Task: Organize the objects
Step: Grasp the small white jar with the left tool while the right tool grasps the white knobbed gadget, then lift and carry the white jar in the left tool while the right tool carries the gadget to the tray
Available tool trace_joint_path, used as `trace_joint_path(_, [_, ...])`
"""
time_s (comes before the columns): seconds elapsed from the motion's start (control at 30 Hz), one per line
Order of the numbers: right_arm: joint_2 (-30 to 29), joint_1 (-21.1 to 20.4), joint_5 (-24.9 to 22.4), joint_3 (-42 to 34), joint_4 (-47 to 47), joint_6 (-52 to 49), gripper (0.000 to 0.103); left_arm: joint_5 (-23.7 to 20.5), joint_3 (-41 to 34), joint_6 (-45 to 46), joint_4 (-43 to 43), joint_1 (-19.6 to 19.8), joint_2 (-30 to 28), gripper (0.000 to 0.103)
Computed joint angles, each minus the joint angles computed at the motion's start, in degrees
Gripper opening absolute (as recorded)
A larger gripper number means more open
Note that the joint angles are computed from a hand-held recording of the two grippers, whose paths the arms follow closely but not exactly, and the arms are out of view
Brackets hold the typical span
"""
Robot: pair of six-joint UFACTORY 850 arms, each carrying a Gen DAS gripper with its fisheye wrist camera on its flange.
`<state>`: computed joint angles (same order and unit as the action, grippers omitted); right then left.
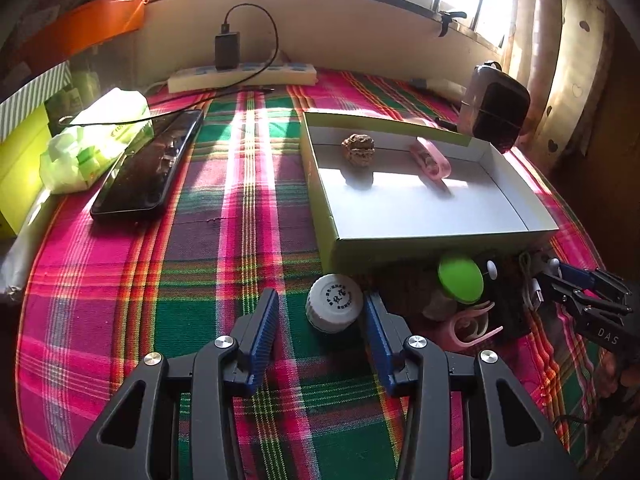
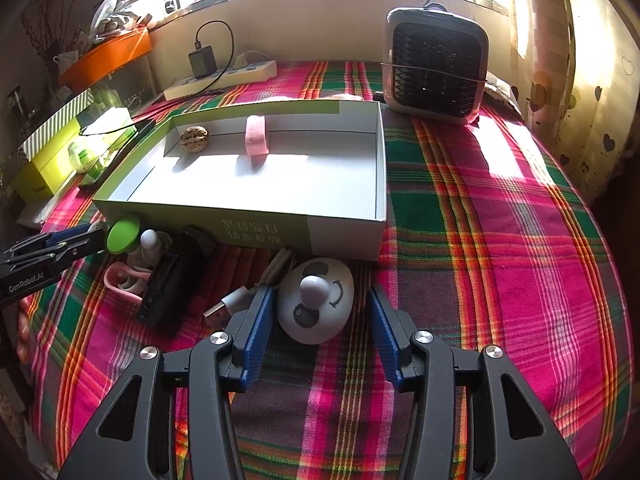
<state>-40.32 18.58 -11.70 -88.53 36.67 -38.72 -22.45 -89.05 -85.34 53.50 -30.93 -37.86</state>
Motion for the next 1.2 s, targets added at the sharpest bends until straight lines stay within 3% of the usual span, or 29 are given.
trace_joint_path(0.23, [0.0, -0.1, -0.1, 0.0, 1.5, -1.2, 0.04, -1.1, 0.1, -1.6, 0.6, 0.0, 0.1, 0.027])
trace_joint_path(0.3, [0.0, -0.1, -0.1, 0.0, 2.3, -1.7, 0.033, -1.0, 0.2, -1.9, 0.8, 0.0, 0.2, 0.027])
trace_joint_path(1.2, [0.5, -0.5, -0.6, 0.8, 10.1, -8.2, 0.033, -0.9, 0.9, -2.8, 1.9, -0.3, 0.5, 0.026])
